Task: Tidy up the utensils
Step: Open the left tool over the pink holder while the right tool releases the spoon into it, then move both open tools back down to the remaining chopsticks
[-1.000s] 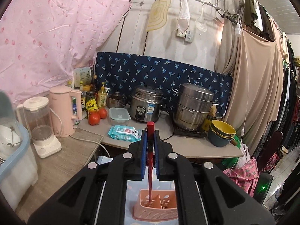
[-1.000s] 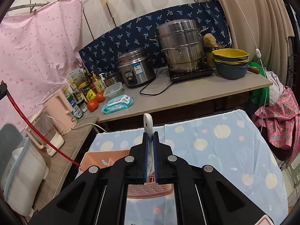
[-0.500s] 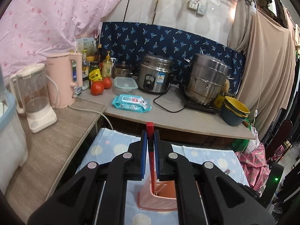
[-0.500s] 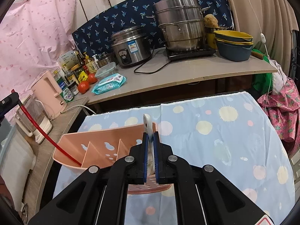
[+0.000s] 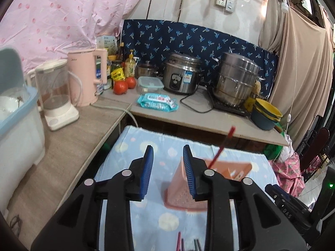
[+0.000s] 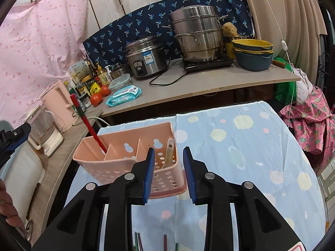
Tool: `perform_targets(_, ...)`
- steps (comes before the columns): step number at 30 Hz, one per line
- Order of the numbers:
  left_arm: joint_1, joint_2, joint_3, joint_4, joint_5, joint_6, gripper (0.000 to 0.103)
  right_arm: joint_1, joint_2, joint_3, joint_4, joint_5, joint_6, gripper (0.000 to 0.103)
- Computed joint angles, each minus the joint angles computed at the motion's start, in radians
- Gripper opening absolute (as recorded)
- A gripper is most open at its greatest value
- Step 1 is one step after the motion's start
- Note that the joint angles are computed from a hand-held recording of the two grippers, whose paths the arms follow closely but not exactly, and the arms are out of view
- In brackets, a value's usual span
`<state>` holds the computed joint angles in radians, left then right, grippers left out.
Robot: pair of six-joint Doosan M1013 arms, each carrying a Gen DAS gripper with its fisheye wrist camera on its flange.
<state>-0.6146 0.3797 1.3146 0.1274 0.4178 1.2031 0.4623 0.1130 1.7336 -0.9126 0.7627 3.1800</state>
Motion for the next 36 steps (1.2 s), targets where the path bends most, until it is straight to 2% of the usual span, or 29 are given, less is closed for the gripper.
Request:
perform_targets(11, -0.013, -0.108, 0.220, 0.008, 0.046, -0.015, 0.028, 0.133, -0.064, 0.103, 0.089, 0.074, 0.022, 0.030)
perform_targets(15, -0.015, -0.139, 0.290, -0.016, 0.070, 0.005, 0.028, 0.185, -0.069, 0.131, 0.132, 0.107, 0.023, 0.030)
perform_targets(18, -0.019, -0.156, 0.334, -0.025, 0.088, 0.018, 0.028, 0.213, -0.071, 0.154, 0.179, 0.102, 0.032, 0.031)
perform_targets(29, -0.048, -0.188, 0.434, -0.107, 0.155, 0.103, 0.028, 0.281, -0.063, 0.196, 0.279, 0.079, 0.032, 0.031)
perform_targets(36, -0.057, -0.207, 0.470, -0.132, 0.162, 0.128, 0.028, 0.321, -0.057, 0.200, 0.303, 0.097, 0.009, 0.031)
